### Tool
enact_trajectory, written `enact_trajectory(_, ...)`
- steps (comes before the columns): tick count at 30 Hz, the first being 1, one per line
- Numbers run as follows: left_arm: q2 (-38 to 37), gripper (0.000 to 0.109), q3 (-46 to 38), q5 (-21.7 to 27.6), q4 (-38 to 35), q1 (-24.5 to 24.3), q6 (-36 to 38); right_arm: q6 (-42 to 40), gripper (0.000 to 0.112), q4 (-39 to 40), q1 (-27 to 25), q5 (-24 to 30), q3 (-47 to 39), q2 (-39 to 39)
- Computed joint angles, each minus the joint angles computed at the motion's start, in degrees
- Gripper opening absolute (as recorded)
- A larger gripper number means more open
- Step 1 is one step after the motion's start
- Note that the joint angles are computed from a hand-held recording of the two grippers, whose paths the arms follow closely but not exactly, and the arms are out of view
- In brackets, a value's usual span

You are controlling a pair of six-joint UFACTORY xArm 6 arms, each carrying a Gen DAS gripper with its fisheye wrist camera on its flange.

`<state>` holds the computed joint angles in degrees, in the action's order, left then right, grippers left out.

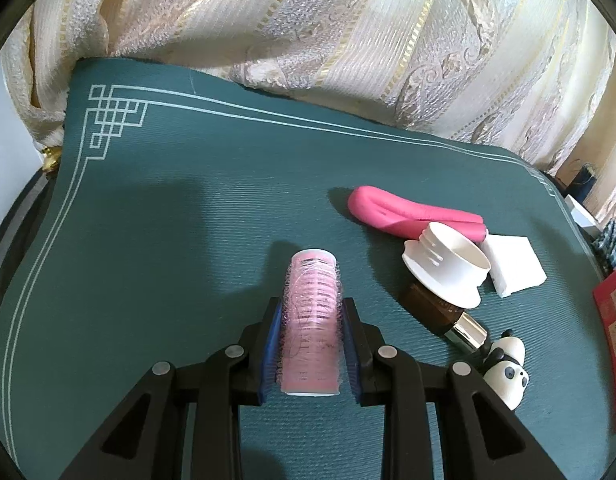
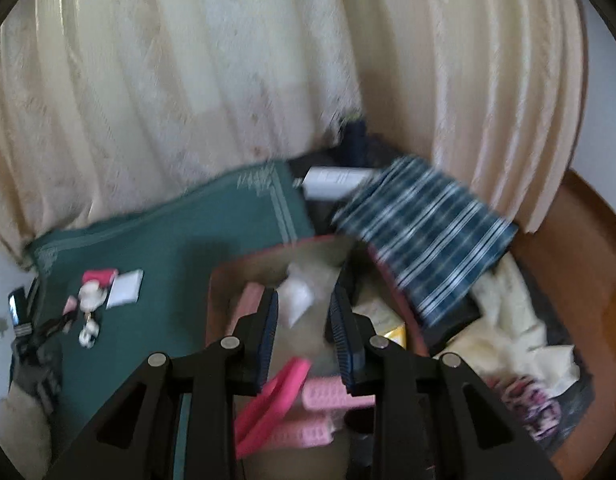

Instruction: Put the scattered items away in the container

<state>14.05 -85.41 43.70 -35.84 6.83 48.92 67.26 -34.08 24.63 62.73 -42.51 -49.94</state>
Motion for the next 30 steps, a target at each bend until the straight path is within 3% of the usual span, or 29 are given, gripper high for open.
enact_trajectory(9,-5.0,0.03,5.6,2.7,-8.1,4.0,4.3,-5.3,0.031,6.2,-4.8,-6.6,5.1,-0.5)
enact_trajectory(14,-7.6,0.03,8.5,3.5,-8.9,4.7,5.6,-6.9,0.055,8.7,-7.4,-10.5,7.6,-1.7)
enact_trajectory(19,-8.6,0.03,9.7,3.6,-8.4,4.6,5.9,-7.2,0.056,9.2,-7.4,-11.3,8.3,-2.4)
enact_trajectory(25,-7.7,0.03,8.4,3.9,-6.9,4.3,3.9,-4.0,0.056,6.7,-3.5,-14.1,6.2,-0.1)
enact_trajectory(30,-6.6,0.03,7.0,3.8,-5.5,3.7,2.8,-2.3,0.064,4.1,3.1,-20.7,0.1,9.6)
